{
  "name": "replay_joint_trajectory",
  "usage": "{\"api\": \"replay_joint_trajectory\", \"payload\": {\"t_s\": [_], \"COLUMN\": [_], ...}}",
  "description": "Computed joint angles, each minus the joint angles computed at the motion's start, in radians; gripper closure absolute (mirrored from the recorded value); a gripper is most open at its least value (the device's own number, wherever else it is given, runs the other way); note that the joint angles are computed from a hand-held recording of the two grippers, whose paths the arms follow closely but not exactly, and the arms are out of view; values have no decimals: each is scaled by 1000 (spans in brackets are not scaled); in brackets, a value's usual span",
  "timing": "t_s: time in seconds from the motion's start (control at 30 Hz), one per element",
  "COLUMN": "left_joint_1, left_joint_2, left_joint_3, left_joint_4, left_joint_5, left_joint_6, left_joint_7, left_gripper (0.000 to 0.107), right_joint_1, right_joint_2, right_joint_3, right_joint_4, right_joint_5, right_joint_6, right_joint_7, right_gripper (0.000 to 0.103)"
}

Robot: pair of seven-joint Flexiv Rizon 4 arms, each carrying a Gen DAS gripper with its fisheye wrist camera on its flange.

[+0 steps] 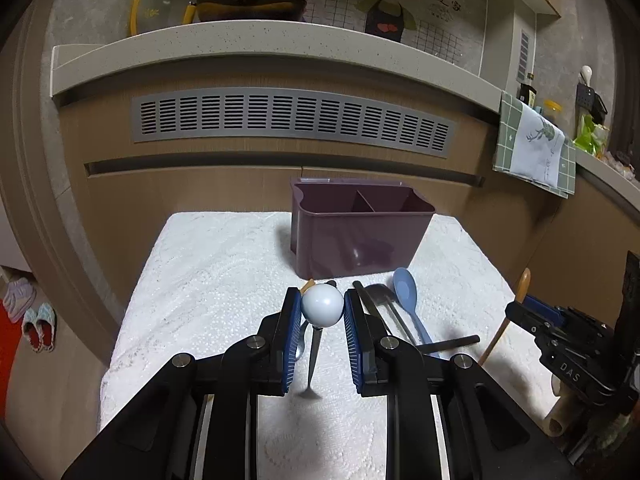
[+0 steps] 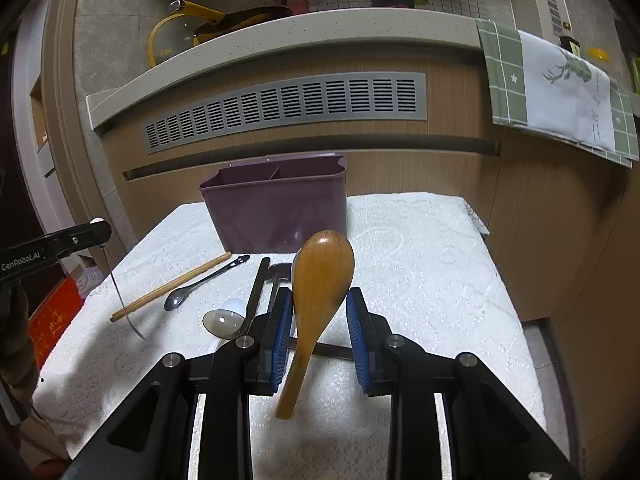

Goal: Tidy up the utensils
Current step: 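Grasp the white-knob spoon by its knob with the left gripper while the right gripper lifts the wooden spoon, then lower both spoons into the maroon holder and open both grippers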

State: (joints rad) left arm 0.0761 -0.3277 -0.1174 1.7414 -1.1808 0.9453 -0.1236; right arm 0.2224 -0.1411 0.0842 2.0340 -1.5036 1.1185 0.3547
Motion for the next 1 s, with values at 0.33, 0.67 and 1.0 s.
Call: {"api": "replay_joint_trajectory", "payload": {"t_s": [0.33,0.67,1.0], "left_joint_1": [39,19,-39], "left_joint_2": [-30,-317,-628], "left_joint_3": [-30,-142,-162], "left_joint_4": [-235,-720,-1083], "left_joint_5": [-75,118,432], "left_joint_6": [-198,-231,-395], "left_joint_7": [-99,-318,-549], "left_gripper": [84,84,84], "right_joint_1": [-27,-29,-27], "right_joint_2": [13,-157,-359], "right_joint_3": [-30,-105,-135], "right_joint_4": [-153,-495,-571], "right_joint_5": [-164,-125,307], "right_joint_6": [-6,41,127], "right_joint_7": [-21,-273,-548], "right_gripper": [78,78,78]}}
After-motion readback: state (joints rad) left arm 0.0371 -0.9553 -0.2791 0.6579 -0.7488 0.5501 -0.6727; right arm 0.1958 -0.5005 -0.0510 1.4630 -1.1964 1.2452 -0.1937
